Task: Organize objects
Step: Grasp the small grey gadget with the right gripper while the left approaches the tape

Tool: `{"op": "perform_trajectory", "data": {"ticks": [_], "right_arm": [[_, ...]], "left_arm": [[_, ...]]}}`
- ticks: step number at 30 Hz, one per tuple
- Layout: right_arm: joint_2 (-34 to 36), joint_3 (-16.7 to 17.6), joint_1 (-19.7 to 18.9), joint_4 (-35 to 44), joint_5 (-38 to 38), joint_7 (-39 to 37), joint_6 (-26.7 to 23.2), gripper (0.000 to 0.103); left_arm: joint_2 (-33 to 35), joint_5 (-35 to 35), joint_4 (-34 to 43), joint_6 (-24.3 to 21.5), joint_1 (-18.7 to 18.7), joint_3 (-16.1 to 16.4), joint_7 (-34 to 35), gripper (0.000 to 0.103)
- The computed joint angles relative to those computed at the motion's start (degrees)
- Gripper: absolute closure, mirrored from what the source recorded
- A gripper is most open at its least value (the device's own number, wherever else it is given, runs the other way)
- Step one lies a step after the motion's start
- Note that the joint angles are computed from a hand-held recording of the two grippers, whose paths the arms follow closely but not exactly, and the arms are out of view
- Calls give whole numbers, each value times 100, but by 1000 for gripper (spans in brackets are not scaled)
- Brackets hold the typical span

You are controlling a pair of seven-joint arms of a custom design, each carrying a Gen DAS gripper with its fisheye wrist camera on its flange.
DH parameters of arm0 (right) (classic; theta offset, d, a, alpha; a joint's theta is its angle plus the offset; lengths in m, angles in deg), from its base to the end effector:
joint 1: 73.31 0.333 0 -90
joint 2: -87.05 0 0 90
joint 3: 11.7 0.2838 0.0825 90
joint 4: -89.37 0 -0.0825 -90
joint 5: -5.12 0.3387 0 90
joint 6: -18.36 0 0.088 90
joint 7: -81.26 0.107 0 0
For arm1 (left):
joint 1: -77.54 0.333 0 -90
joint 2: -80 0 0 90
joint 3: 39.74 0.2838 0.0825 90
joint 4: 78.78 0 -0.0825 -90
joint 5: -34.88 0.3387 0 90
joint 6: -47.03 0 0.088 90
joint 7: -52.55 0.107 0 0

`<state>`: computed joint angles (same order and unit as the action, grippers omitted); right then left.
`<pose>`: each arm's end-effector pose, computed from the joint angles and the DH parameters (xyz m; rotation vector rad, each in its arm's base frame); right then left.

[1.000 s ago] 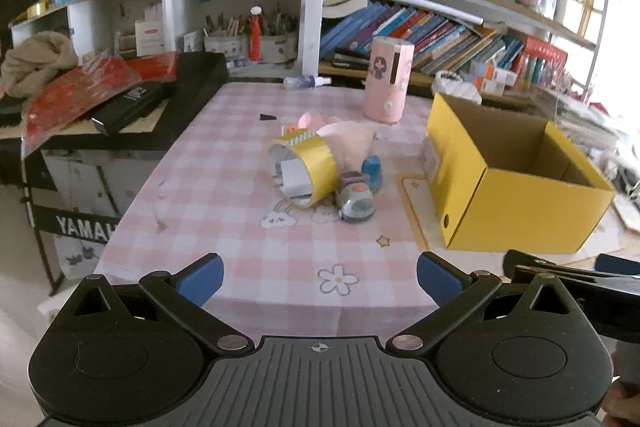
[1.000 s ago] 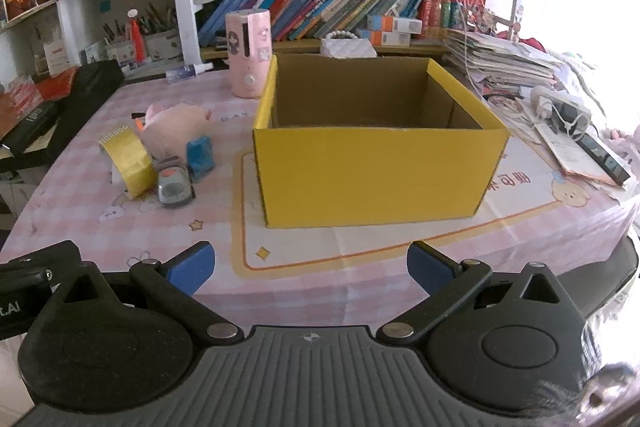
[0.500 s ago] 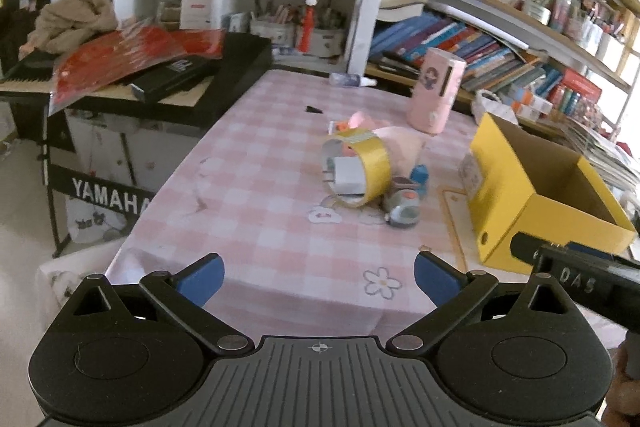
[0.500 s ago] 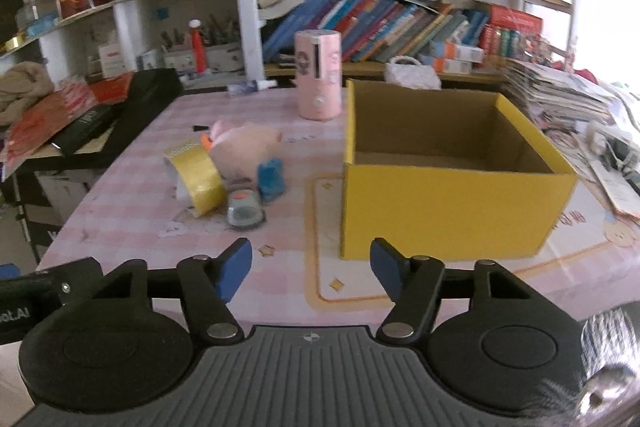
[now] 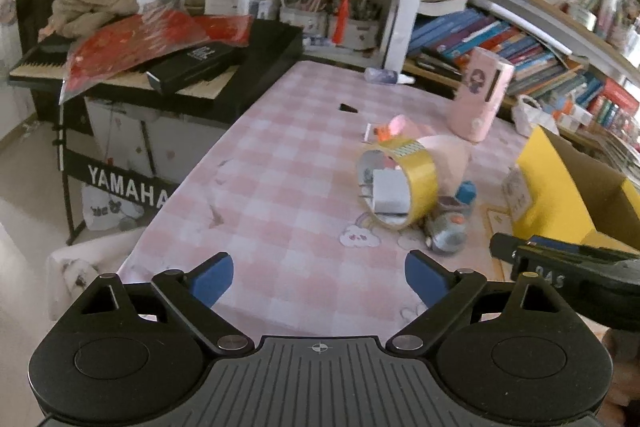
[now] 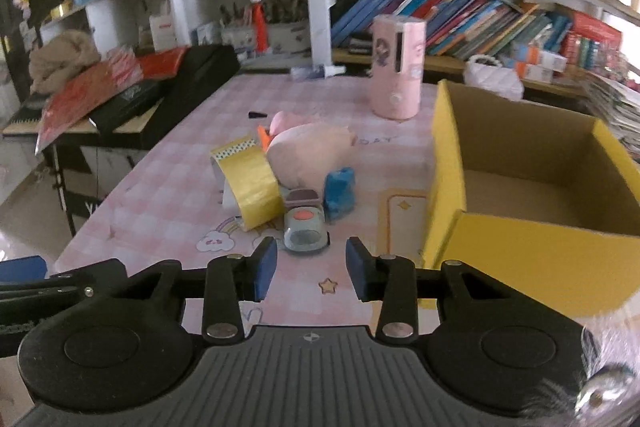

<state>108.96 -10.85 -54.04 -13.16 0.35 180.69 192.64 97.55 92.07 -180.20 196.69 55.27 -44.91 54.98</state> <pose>0.6056 0.2273 0.4401 -1.8598 1.4269 -0.5902 0.5494 -0.3000 0.4322 -1.9869 1.4470 -0.8151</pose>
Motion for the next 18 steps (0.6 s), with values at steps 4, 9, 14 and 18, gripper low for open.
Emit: {"op": "perform_trajectory", "data": {"ticks": [4,9,14,18], "right_arm": [[634,292,-240,896,174,-464,-506,67],[1570,414,-314,2301,384,-952,-1299,67],[2414,446,-297,3640,582,-1356,-2057,63],[3090,467,-291,4760,771,-1618,-2705,62]], "left_arm": [[194,86,256,31,-9,102,-231,8],[531,-136,704,210,34,194,-155,8],[924,-481,1239,338,6,341,172,7],[1355,-1014,1806,405,43,351,772,7]]}}
